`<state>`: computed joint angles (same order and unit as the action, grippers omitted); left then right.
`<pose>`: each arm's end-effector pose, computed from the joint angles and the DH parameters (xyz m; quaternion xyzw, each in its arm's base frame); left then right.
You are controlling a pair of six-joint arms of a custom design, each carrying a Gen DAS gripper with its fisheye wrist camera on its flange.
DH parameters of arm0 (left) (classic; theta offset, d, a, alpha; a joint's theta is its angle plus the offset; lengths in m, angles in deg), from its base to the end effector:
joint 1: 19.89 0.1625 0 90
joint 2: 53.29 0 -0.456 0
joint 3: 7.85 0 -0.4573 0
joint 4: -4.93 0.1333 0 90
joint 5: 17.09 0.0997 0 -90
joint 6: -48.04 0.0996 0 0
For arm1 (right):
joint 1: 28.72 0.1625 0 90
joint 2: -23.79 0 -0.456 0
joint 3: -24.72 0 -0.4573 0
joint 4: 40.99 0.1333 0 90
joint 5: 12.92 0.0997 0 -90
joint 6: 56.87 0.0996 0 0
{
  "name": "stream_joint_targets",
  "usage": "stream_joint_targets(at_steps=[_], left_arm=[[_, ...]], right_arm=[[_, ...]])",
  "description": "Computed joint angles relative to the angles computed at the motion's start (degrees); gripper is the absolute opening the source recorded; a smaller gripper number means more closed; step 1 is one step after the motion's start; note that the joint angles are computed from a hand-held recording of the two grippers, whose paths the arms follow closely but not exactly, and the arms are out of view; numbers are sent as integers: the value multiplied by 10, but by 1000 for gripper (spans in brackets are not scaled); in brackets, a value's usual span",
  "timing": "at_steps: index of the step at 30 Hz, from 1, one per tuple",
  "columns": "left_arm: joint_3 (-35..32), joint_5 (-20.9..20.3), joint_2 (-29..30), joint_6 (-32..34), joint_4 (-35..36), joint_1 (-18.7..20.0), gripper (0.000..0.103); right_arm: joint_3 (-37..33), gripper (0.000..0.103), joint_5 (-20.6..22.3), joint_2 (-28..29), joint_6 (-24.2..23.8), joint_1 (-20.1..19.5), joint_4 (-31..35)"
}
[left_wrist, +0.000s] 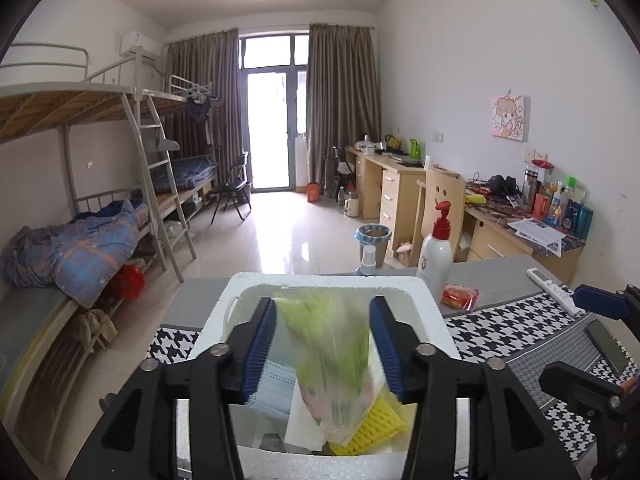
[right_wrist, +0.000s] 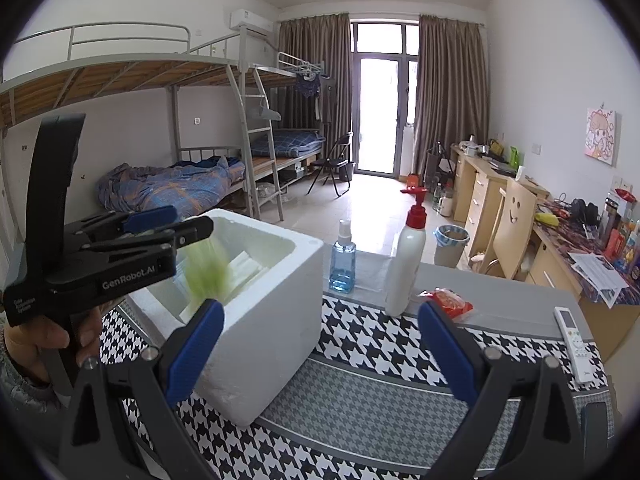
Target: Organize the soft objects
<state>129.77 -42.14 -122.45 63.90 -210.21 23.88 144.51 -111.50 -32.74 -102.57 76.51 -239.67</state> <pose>-0.1488 -0.4520 0.2234 0.1645 0.7676 -0.5103 0.3512 0.2712 -0.5453 0.1364 0.4415 -0.8075 0.3533 0.1677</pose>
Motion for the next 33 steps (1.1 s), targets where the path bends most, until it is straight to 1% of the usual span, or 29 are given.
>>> stream_joint_targets(at_steps=[1, 2, 3, 4, 6, 9, 11, 16, 22, 25, 28, 33], left_arm=[[0, 2, 0, 1, -1, 0, 63], [0, 5, 2, 3, -5, -1, 71], [-1, 10, 5, 8, -15, -3, 77], [-1, 14, 8, 14, -28, -5, 81], [-1, 21, 13, 33, -54, -12, 94], [-4, 31, 25, 58, -95, -20, 102], [-2, 34, 25, 59, -104, -26, 102], [18, 26, 13, 30, -95, -43, 102], [25, 61, 34, 86, -180, -82, 102], [31, 72, 38, 97, -198, -97, 102], [35, 87, 49, 117, -238, -119, 102], [44, 95, 59, 125, -261, -147, 102]], right_arm=[[0, 99, 0, 0, 1, 0, -1], [0, 99, 1, -1, 1, -1, -1], [1, 99, 4, -2, 2, -2, 0], [1, 99, 6, -3, 1, -3, 1], [2, 99, 5, -4, -1, -4, -5], [8, 99, 7, -7, -5, -5, -17], [12, 99, 9, -9, -6, -6, -22], [25, 99, 20, -20, -8, -9, -30], [45, 102, 37, -39, -3, -10, -47], [55, 102, 43, -50, -1, -12, -58], [66, 102, 47, -60, 2, -14, -69], [85, 102, 48, -74, -1, -14, -89]])
